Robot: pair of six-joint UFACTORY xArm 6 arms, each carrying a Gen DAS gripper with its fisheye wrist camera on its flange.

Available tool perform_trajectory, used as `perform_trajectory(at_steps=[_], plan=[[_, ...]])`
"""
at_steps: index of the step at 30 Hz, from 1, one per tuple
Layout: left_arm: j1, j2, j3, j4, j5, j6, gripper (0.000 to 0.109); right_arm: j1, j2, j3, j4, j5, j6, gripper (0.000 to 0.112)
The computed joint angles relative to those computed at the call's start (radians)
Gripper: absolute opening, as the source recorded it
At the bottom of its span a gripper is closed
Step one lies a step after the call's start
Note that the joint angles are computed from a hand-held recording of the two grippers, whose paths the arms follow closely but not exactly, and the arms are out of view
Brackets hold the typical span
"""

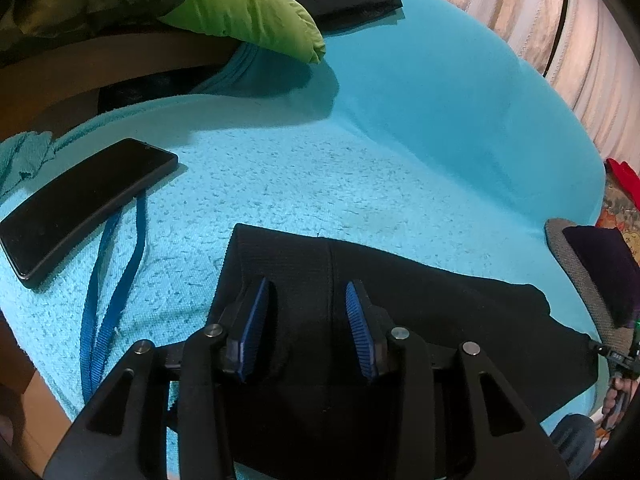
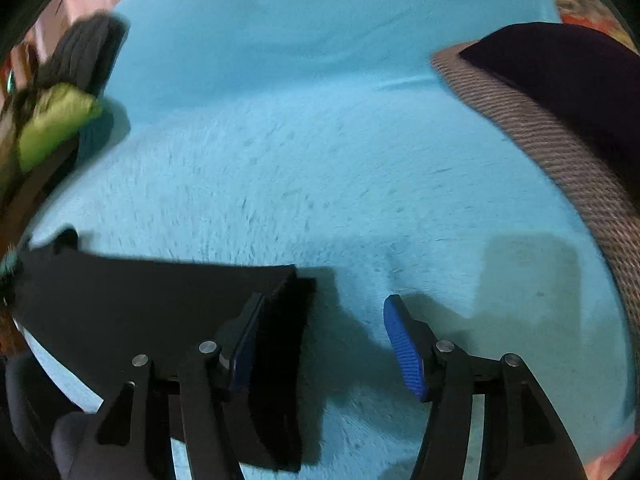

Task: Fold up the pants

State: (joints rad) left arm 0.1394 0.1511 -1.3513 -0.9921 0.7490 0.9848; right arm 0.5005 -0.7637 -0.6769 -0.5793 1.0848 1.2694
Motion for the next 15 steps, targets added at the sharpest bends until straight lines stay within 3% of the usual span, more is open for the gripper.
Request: perform_trajectory(at_steps=[2,4,6,11,15], plan=[[0.006,0.005,-0.009,-0.003,0.016,-0.005,0.037,0.001,-0.094,0.065,-0.013,-0.069,0.104,0.063],[0.007,0.007,-0.011,-0.003,0.018,-0.006,0.037,-0.055,-0.255,0.203,0.096,-0.249,0.174,0.064],[0.004,0.004,-0.006,-0.002,0.010,-0.006,0.038,-0.087,-0.387,0.323,0.229,-0.362,0.176,0.064],[0.002,0.000,0.000,-0.010,0.004,-0.004,0.040,-0.040,-0.609,0.501,0.255,-0.461,0.329,0.063],[0.000,-0.001,0.001,-0.008,0.000,-0.005,0.043,-0.050,-0.625,0.561,0.281,-0.582,0.370,0.063]])
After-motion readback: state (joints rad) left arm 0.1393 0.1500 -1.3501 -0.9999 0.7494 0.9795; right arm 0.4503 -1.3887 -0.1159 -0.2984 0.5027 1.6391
